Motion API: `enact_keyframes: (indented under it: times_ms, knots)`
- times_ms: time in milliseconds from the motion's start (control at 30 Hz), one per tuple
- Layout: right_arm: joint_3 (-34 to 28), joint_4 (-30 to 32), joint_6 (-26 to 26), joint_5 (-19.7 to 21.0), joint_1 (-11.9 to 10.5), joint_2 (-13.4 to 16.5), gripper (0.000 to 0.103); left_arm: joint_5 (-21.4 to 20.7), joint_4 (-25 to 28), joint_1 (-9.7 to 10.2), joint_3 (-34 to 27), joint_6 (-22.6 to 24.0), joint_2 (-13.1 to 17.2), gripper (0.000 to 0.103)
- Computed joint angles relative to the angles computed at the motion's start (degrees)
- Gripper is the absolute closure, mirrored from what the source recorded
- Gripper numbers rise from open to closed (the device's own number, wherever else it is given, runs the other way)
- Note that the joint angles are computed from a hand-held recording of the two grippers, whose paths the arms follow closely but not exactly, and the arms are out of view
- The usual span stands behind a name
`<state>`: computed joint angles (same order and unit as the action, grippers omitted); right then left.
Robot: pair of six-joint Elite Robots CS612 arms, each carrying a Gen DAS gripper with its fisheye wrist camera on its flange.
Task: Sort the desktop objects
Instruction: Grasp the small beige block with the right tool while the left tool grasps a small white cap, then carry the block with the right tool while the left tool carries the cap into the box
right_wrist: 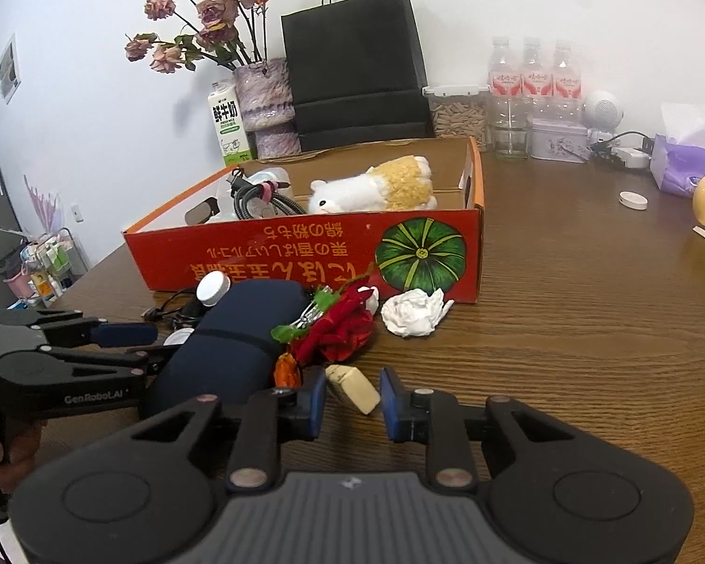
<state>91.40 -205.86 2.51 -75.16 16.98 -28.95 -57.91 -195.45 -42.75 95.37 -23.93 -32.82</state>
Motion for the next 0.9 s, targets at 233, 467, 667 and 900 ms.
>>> enact_keyframes:
  times_ms: [233, 467, 667, 900]
  knots:
    - [0.1, 0.0, -0.1, 0.0, 0.0, -0.1, 0.080, -1.3, -0.6, -0.01, 0.0, 0.1, 0.0, 0.074]
    - [0.2, -0.7, 0.4, 0.3, -0.1, -0.2, 0.092, -0.3, -1.8, -0.25, 1.2, -1.5, -0.4, 0.074]
    - [0.2, -0.9, 0.1, 0.1, 0.0, -0.2, 0.093, 1.1, -3.9, -0.62, 2.0, -1.0, -0.7, 0.075]
    - [0.7, -2.6, 0.0, 0.2, 0.0, -0.5, 0.093, 2.3, -5.8, -0.81, 2.6, -1.2, -1.1, 0.075]
